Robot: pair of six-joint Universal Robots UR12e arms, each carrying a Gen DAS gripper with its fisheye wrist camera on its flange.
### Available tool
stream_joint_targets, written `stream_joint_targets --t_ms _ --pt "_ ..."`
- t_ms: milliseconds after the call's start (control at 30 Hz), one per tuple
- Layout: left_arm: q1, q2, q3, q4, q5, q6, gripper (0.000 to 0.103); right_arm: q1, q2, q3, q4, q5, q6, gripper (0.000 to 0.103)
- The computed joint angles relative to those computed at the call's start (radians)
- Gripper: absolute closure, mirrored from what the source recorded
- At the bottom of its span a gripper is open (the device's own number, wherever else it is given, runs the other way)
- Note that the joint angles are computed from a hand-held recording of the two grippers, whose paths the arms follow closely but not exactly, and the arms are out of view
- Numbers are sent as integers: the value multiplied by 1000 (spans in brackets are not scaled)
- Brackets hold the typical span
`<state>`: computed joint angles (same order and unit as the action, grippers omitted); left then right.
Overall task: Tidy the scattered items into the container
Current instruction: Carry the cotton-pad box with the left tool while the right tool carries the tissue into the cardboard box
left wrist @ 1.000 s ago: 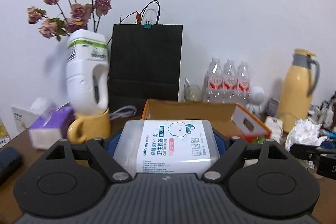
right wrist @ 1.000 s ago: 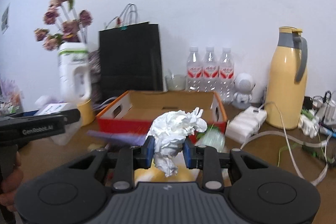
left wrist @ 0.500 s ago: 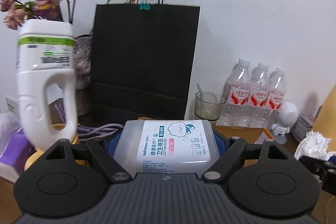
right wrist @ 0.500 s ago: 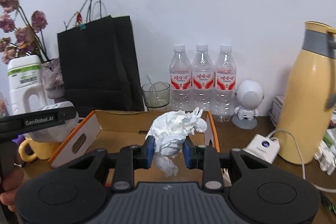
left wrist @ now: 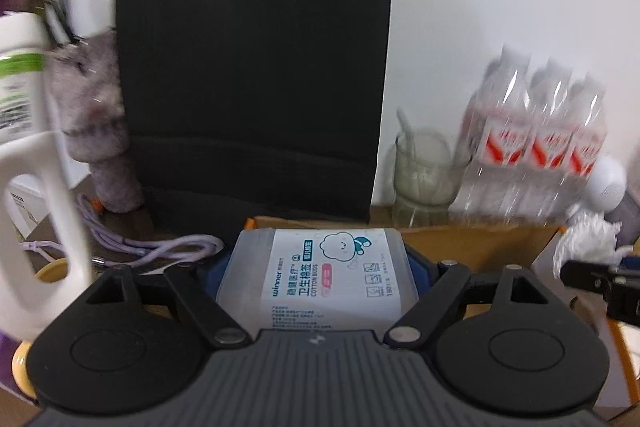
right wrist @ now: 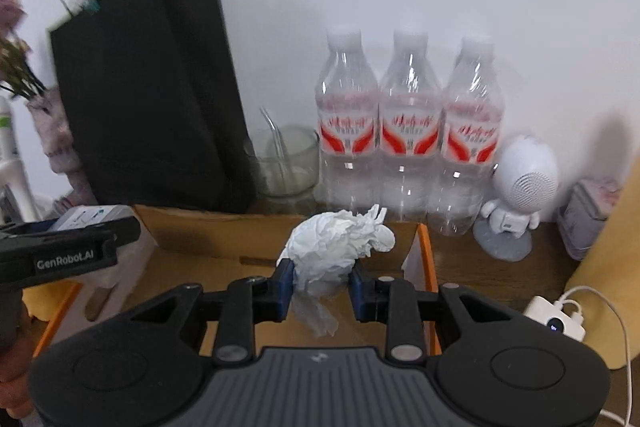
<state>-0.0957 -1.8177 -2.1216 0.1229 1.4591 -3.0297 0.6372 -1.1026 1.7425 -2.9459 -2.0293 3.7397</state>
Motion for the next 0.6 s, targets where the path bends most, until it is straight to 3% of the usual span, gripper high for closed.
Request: stream_joint_targets --t_ms 133,233,433,600 --pt "-5 -9 75 -223 -10 65 20 -64 -2 -42 149 173 37 75" --pt "-13 -25 122 -342 9 94 20 -98 7 -68 227 252 46 75" --pt "-41 -69 181 -466 92 113 20 -145 48 -144 412 415 98 75" --pt "-42 -94 201 -488 123 139 19 -140 88 -204 550 396 116 72"
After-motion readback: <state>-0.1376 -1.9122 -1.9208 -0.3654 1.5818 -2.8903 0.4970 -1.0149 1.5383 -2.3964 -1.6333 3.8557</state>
